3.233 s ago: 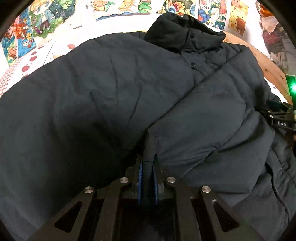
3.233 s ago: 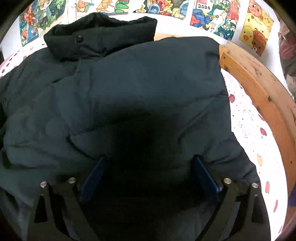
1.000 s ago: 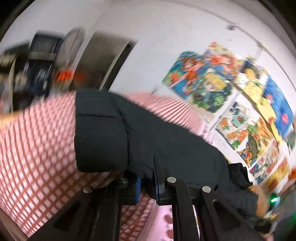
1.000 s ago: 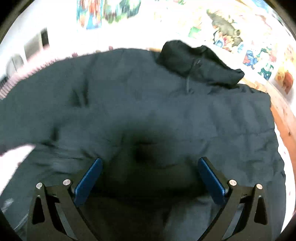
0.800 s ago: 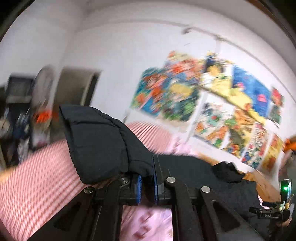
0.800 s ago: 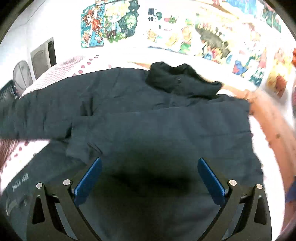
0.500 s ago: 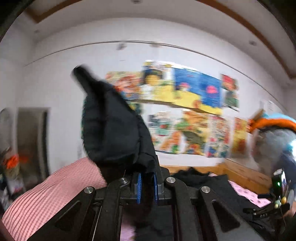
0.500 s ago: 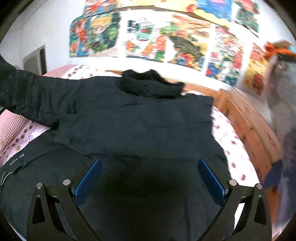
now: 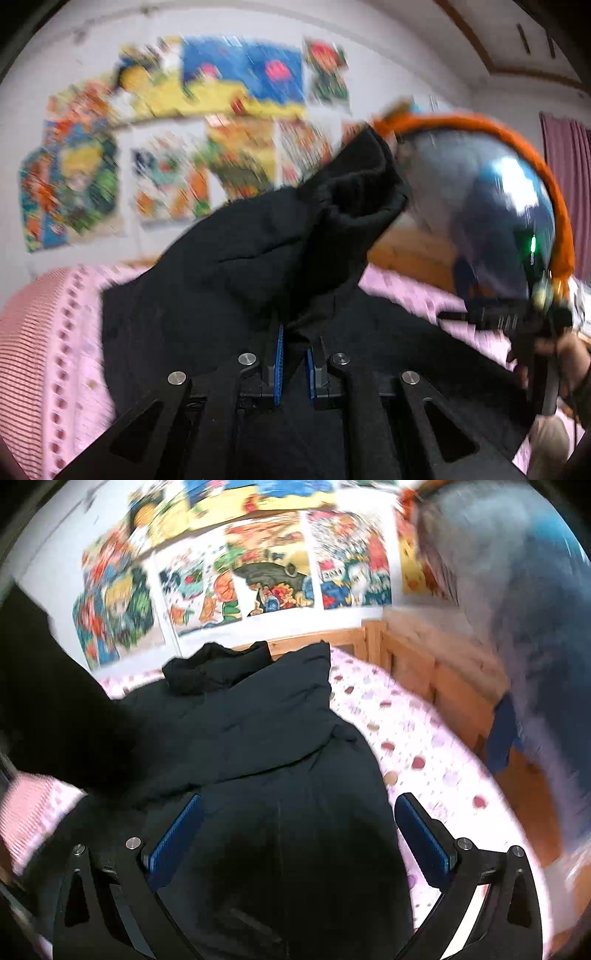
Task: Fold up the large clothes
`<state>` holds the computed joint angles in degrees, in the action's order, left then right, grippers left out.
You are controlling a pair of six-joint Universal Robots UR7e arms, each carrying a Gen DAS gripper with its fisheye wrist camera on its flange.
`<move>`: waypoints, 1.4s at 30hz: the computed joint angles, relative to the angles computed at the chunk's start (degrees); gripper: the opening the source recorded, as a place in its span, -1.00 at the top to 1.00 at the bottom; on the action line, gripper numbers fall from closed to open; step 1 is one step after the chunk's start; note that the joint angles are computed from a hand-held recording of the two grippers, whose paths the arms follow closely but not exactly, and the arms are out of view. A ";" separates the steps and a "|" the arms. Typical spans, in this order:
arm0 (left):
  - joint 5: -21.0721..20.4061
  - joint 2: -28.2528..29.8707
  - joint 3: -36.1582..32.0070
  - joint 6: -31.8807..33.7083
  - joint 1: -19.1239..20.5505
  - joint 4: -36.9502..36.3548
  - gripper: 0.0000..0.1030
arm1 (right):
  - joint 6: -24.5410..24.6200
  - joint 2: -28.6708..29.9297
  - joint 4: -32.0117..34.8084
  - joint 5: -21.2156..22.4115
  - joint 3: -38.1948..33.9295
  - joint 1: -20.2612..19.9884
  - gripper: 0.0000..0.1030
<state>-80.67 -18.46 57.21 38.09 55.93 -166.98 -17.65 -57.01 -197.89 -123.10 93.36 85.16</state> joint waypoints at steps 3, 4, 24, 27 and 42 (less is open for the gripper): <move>4.30 2.67 -4.49 -0.56 -0.52 11.17 0.81 | 7.55 -2.71 2.21 8.87 3.04 -3.31 -0.97; 7.07 4.07 -6.63 -0.64 -0.81 15.00 0.81 | 10.27 -3.54 2.97 13.21 3.90 -4.79 -0.97; 6.90 9.82 -23.35 -11.08 1.38 47.86 -0.69 | 22.95 5.29 15.34 28.12 -4.68 -8.96 -0.81; 6.35 7.68 -22.41 -12.68 1.89 48.85 -0.69 | 22.24 5.43 16.95 27.22 -5.12 -8.42 -0.38; 23.12 13.81 -42.86 -18.82 4.66 42.29 -0.69 | 5.29 7.17 15.96 11.67 -12.84 -0.07 0.94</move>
